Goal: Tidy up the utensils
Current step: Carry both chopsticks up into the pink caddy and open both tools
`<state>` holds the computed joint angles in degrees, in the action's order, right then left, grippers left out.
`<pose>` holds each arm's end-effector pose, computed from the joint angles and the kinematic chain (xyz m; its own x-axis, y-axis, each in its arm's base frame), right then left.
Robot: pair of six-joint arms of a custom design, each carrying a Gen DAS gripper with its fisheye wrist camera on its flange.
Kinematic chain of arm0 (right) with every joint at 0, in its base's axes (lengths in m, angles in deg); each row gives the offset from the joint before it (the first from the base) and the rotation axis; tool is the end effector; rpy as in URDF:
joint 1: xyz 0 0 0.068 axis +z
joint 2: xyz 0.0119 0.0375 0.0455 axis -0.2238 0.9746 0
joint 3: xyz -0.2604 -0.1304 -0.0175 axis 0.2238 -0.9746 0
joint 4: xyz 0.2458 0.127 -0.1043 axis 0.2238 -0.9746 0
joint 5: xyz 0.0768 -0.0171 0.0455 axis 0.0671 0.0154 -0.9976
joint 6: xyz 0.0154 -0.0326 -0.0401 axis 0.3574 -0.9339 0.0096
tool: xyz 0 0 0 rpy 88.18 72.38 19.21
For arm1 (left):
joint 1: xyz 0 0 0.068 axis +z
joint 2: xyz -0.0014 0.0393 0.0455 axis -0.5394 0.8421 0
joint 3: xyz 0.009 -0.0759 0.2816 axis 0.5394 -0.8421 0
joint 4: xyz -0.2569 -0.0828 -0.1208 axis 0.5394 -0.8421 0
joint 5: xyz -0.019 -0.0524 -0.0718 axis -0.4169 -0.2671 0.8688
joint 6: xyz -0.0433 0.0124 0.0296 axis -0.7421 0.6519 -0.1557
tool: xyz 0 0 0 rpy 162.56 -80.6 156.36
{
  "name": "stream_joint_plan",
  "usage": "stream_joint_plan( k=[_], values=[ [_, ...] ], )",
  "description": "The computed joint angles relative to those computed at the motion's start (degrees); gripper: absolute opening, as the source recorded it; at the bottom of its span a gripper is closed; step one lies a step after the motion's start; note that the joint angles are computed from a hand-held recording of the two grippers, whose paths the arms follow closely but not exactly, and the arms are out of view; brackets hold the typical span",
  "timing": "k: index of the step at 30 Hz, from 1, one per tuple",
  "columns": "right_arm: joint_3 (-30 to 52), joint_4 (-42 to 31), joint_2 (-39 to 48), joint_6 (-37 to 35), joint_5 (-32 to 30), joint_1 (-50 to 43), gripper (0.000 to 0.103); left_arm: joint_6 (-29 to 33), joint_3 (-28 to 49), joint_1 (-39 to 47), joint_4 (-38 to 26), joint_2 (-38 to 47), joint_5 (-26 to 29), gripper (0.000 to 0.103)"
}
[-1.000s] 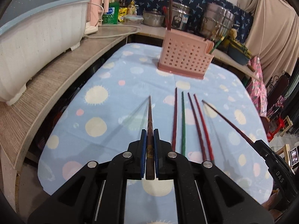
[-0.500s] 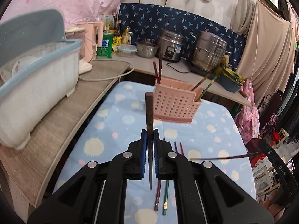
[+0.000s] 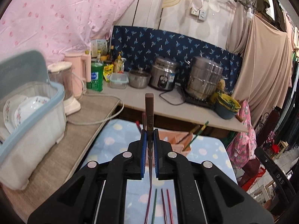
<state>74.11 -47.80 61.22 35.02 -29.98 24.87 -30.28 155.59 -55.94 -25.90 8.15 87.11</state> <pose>0.2030 0.1219 0.2619 -0.1506 0.4688 -0.8703 0.4086 0.8312 0.3770 0.3699 -0.1696 0.3062 -0.4895 0.1246 -0.8630 0.5572 0.8060 -0.1997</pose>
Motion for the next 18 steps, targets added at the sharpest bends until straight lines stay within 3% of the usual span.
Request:
stream_joint_plan(
  k=[3, 7, 9, 10, 13, 18],
  values=[
    [0.2, -0.1, 0.1, -1.4, -1.7, -1.0, 0.001, 0.6, 1.6, -0.5, -0.4, 0.7, 0.0, 0.007],
    [-0.8, -5.9, 1.7, 2.2, -2.8, 0.3, 0.004, 1.9, -1.5, 0.3, 1.0, -0.1, 0.7, 0.007],
    [-2.1, -8.2, 4.0, 5.3, -4.0, 1.2, 0.027, 2.8, -3.1, 1.3, 1.2, 0.0, 1.1, 0.007],
    [-3.0, -8.3, 5.1, 6.5, -4.7, 1.5, 0.032, 3.4, -4.5, 1.9, 1.5, 0.0, 0.9, 0.007],
    [-5.9, -5.8, 10.0, 8.7, -10.3, 0.5, 0.036, 5.4, -8.8, 3.5, 2.6, -0.5, -0.3, 0.007],
    [-8.9, 4.6, 22.0, 8.0, -18.8, -2.3, 0.036, 7.7, -13.2, 6.3, 2.9, -0.2, -0.8, 0.007]
  ],
)
